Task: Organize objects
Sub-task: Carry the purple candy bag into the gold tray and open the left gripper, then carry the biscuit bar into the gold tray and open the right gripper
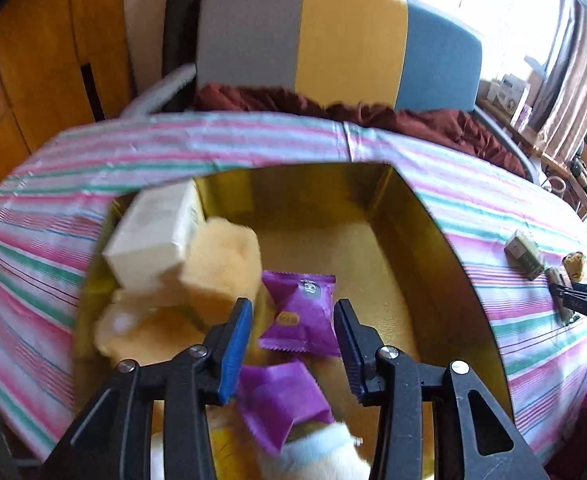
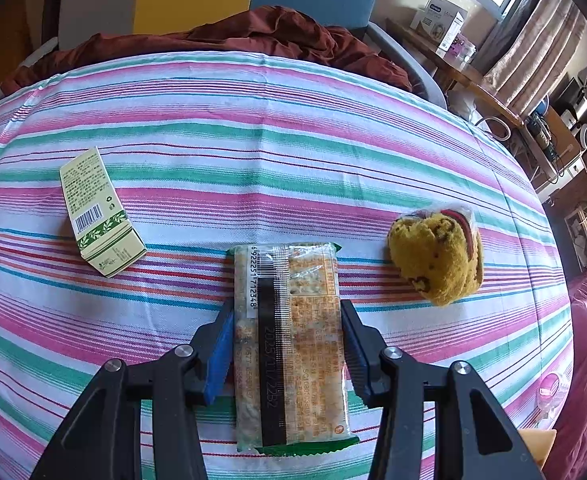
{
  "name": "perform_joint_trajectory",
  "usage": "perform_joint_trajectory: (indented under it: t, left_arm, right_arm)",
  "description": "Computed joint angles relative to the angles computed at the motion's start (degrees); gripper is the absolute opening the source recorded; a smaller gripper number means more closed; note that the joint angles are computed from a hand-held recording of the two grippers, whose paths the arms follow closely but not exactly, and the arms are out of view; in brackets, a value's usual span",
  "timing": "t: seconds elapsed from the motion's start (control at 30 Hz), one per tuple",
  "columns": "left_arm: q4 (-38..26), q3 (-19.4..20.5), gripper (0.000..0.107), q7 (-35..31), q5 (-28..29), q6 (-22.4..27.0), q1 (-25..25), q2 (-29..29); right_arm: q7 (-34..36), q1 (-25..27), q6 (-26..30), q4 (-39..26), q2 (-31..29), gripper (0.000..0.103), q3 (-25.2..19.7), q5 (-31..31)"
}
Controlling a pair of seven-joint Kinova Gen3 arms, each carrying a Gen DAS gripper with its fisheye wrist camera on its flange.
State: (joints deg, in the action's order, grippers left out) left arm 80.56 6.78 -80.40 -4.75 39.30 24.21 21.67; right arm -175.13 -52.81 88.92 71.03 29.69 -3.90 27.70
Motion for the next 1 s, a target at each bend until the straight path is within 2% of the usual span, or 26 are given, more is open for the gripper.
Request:
perform_joint_trajectory:
  t: [0.1, 0.23, 0.5, 0.7, 0.87, 1.0]
  left_arm:
    - [4.35, -1.77, 0.046, 2.98, -2.59, -3.84, 1.39, -3.80]
    - [7.96, -2.16, 0.052, 5.66, -5.44, -6.37, 1.51, -7.55]
    - [13.88, -1.45, 0.054, 9.53, -10.22, -10.21, -0.21, -13.00]
    - [15.90, 0.43, 0.055, 6.52, -6.56, -11.20, -3.62, -14.50]
    - [17.32, 0.87, 0.056, 5.25, -4.89, -11.63, -4.61, -15.18]
    - [18.54, 0.93, 0.058, 4.62, -3.92, -12.02, -5.26, -15.71]
  right_arm:
    - [-0.17, -0.18, 0.23, -0.13, 0.12, 0.049, 0.02, 0.10]
    - [-0.84, -0.37, 0.16, 0.04, 0.09, 0.049, 0.09, 0.21]
    - [-2.17, 0.07, 1.17, -0.99, 0.44, 0.049, 0.10, -1.01]
    - [-3.87, 0.64, 0.78, -2.64, 0.08, 0.048, -0.35, -4.06]
    - [-4.69, 1.12, -5.59, -1.72, -1.84, 0.049, -1.60, -6.86]
    - [-5.46, -1.87, -5.66, -4.87, -1.01, 0.049, -1.22, -4.80]
